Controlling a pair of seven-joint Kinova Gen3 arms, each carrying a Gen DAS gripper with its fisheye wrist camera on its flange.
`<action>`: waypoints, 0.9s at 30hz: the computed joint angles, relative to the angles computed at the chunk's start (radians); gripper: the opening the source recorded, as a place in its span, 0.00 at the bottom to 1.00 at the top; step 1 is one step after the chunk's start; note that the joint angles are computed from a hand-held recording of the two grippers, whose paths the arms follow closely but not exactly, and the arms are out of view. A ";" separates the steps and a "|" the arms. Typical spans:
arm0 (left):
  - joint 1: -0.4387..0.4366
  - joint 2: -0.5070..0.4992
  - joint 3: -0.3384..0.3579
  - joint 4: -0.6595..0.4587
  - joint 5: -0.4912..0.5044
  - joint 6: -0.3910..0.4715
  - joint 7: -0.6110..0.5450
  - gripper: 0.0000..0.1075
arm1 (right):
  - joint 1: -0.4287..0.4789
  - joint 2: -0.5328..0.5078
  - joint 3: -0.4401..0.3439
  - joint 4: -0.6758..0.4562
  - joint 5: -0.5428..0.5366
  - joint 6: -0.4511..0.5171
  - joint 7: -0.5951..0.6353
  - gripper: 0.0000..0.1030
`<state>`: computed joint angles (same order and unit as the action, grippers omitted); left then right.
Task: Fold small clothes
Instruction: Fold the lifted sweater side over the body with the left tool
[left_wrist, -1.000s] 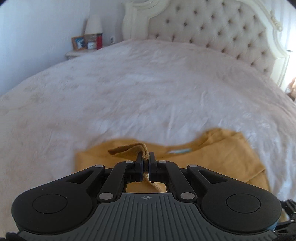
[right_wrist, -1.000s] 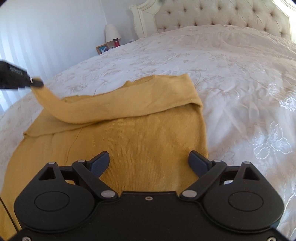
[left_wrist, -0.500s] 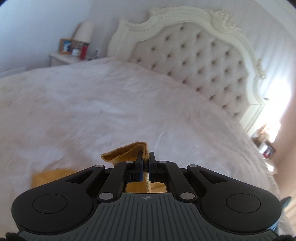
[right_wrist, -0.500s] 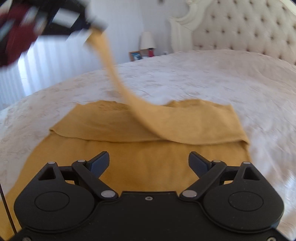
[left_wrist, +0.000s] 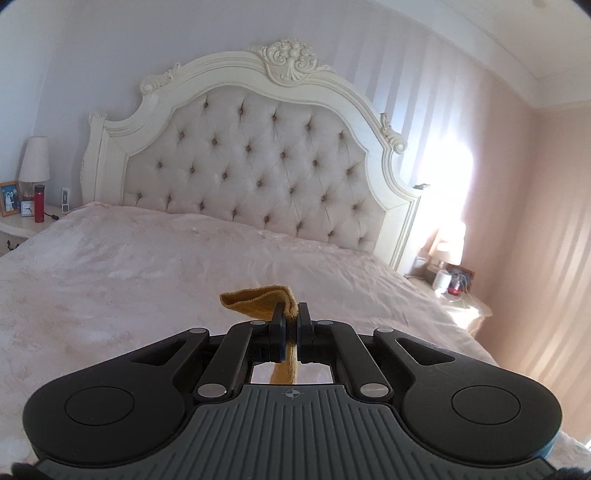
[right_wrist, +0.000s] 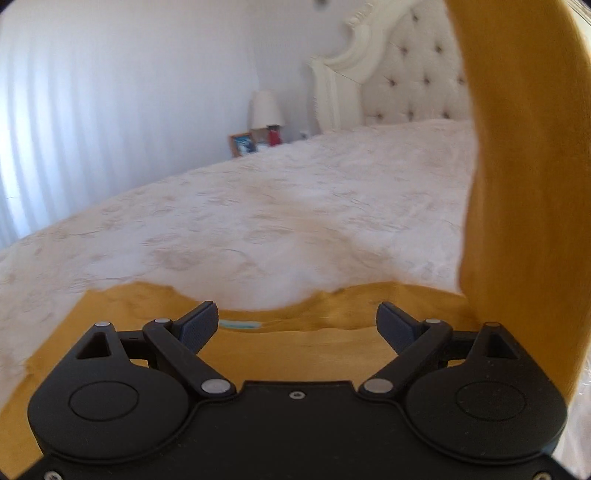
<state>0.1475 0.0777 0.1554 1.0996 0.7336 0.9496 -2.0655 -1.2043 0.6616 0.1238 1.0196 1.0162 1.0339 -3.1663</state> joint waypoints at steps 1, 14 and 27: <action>-0.003 0.002 -0.002 0.007 0.004 0.002 -0.006 0.04 | 0.013 -0.006 0.000 0.006 -0.031 0.006 -0.007 0.91; -0.086 -0.021 -0.053 0.080 -0.005 0.025 -0.045 0.04 | -0.029 -0.107 -0.073 0.160 -0.013 0.182 -0.131 0.90; -0.223 -0.069 -0.180 0.508 -0.168 -0.051 -0.126 0.04 | -0.092 -0.164 -0.190 0.251 -0.001 0.186 -0.247 0.91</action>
<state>-0.0753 0.0082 -0.0247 1.6077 0.5655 0.8989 -2.1917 -1.2959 0.4972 -0.0664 1.2702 1.0149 1.2197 -3.4130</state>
